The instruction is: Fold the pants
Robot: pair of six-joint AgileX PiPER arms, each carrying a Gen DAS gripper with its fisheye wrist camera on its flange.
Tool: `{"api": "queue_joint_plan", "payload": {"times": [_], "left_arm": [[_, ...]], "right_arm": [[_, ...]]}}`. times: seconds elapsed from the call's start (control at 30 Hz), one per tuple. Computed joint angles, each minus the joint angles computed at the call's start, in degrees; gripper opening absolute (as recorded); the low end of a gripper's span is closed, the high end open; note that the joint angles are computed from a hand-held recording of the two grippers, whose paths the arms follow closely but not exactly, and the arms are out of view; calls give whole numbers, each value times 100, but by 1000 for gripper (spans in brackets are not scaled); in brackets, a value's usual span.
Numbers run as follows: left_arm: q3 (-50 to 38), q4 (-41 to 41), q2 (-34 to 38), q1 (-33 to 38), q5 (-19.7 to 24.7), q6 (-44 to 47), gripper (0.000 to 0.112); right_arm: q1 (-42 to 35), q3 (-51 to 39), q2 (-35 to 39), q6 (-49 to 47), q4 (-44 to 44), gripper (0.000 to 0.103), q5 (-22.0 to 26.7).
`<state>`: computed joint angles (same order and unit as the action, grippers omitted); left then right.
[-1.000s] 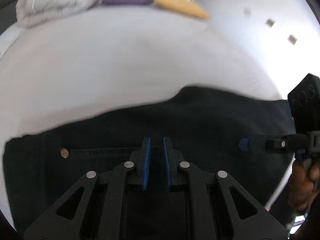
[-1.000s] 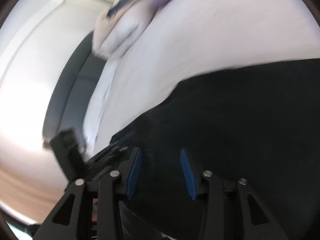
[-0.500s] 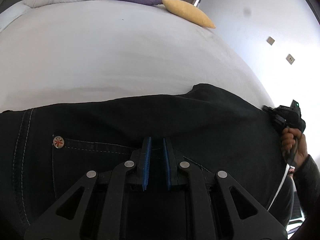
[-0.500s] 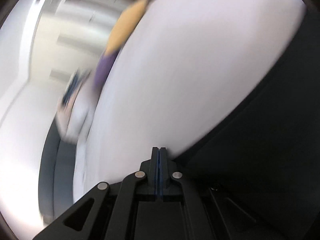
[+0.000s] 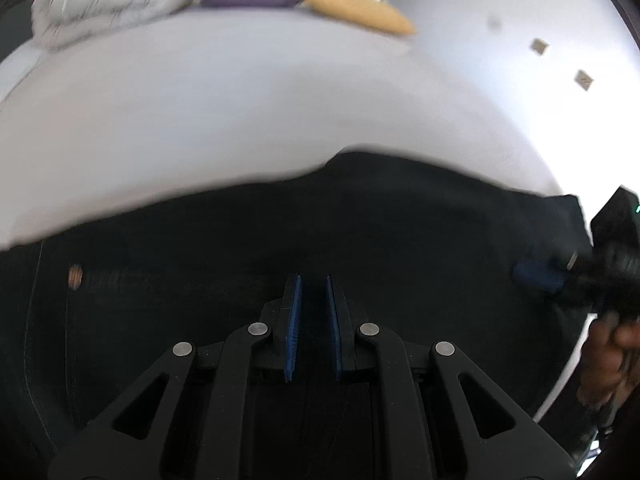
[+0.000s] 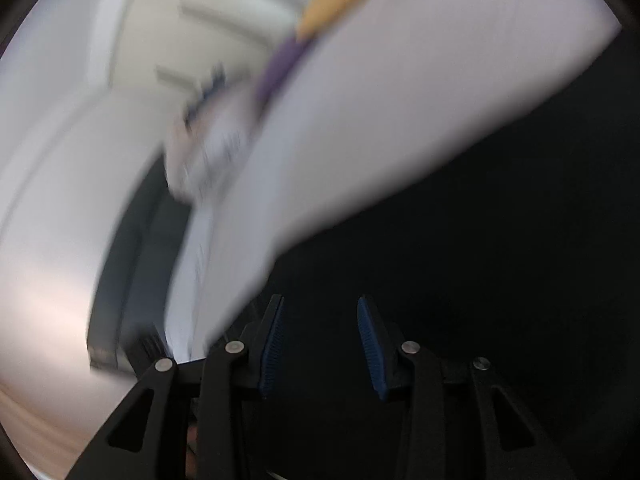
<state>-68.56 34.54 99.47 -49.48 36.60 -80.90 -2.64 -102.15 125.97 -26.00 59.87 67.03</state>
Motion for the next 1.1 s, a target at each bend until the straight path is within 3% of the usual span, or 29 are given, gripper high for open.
{"api": "queue_joint_plan", "payload": {"times": [0.03,0.1,0.13,0.37,0.47,0.5,0.53,0.6,0.7,0.77,0.87,0.93,1.03,1.1], "left_arm": [[514,133,-342,68,-385,-334,12],[1046,449,-736,97,-546,-847,12],[1282,545,-961,95,-413,-969,12],[2825,1212,-2313,152,-552,-1901,12],[3269,1445,-2929,-34,-223,-2261,12],[3336,1489,-3089,-151,-24,-2376,12],[3432,1559,-3297,-312,202,-2538,12],[3378,1442,-3523,-806,1137,-2753,12],[3150,1473,-3743,-1701,2267,-3227,12],[2858,1609,-3572,-2181,2622,-3499,12],[2223,1803,-2938,-2102,2148,-3475,12],[1838,1800,-2387,-1954,1501,-3379,12],[1227,1660,-1603,-1839,998,-3067,12],[991,1656,-1203,-1746,610,-3036,12]], "right_arm": [[-28,85,-9,-83,-9,10,-117],[-236,-147,217,-3,88,2,-115],[-417,-141,181,17,65,0,-235],[-1961,-241,156,320,73,0,-1137],[-2582,-27,-146,397,11,0,-1351],[-2682,15,-331,570,-300,2,-1496],[-2800,287,-655,673,-607,31,-1841],[-3125,804,-1128,552,-536,71,-2162],[-3556,1433,-1684,-343,276,71,-1783],[-3913,1682,-1848,-773,632,71,-1355],[-4244,1670,-1601,-822,919,71,-744],[-4205,1931,-1580,-668,904,70,-679],[-3978,2132,-1291,-545,952,61,-705],[-4015,2363,-1308,-789,1246,61,-642]]}}
